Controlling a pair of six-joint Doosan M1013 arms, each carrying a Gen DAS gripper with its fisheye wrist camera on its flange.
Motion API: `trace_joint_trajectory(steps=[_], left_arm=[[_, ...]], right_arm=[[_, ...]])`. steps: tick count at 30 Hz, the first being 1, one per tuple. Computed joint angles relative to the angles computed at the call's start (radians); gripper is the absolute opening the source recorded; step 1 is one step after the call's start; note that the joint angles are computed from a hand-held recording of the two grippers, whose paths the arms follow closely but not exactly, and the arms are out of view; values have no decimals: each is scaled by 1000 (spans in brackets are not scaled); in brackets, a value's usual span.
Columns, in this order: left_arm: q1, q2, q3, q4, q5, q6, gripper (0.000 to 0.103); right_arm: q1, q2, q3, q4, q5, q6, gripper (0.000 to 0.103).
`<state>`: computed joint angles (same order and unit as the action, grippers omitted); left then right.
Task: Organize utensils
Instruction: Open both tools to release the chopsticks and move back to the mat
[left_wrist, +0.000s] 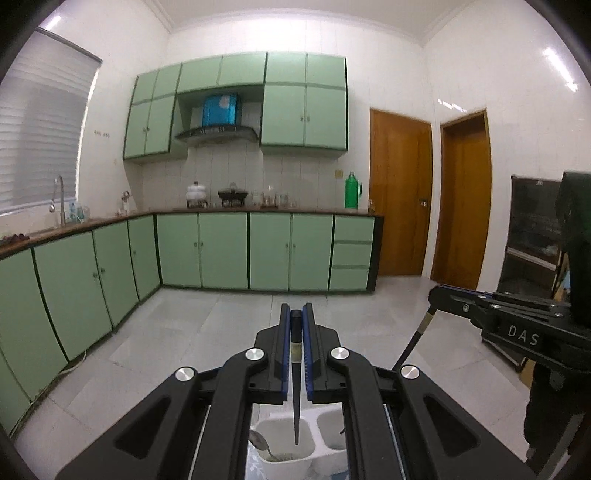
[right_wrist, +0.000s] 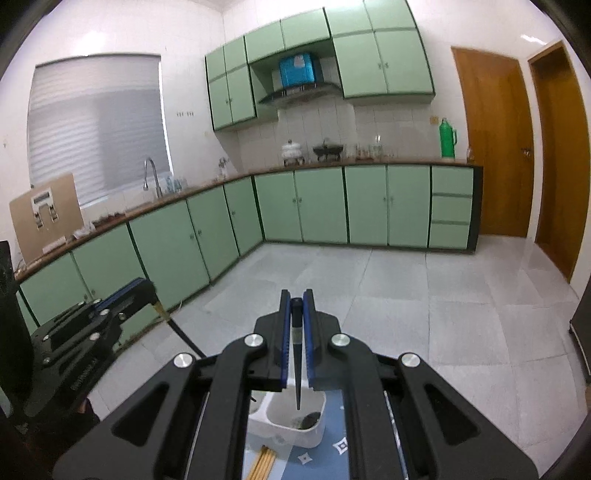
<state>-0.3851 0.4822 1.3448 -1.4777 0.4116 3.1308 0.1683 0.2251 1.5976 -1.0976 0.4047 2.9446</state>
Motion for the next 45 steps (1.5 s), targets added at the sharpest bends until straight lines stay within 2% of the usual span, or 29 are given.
trace_joint_trajectory(steps=[6,8,12,16,18,21,25,29,32,36,39,45], left_arm=[[0,43,-37,221,30,-221,7],[6,47,-42,241,41,-240,10],[20,32,-36,225,51,-233,34],[42,-12,12,159,62,-178,41],[53,-40,52,123,66,-141,48],[68,-80,122,83,66,-88,54],[84,-121,219,60,49,-57,58],[96,-138,297,123,24,-102,58],[103,-133,332,234,23,-195,58],[101,-120,370,389,-12,-308,58],[102,-103,378,504,-4,-425,58],[93,-85,401,607,-16,-508,58]], right_arm=[[-14,45,-15,184,-15,-163,7],[-13,48,-14,209,-22,-181,9],[-1,29,4,102,-12,-68,26],[14,-20,58,-58,-6,117,39],[26,-40,82,-127,9,189,50],[56,-82,145,-223,40,306,58],[95,-118,226,-290,74,421,68],[147,-128,294,-276,115,470,69],[184,-114,324,-224,143,459,70],[219,-83,351,-129,134,447,70],[240,-51,355,-48,124,410,70],[276,-5,359,31,129,371,70]])
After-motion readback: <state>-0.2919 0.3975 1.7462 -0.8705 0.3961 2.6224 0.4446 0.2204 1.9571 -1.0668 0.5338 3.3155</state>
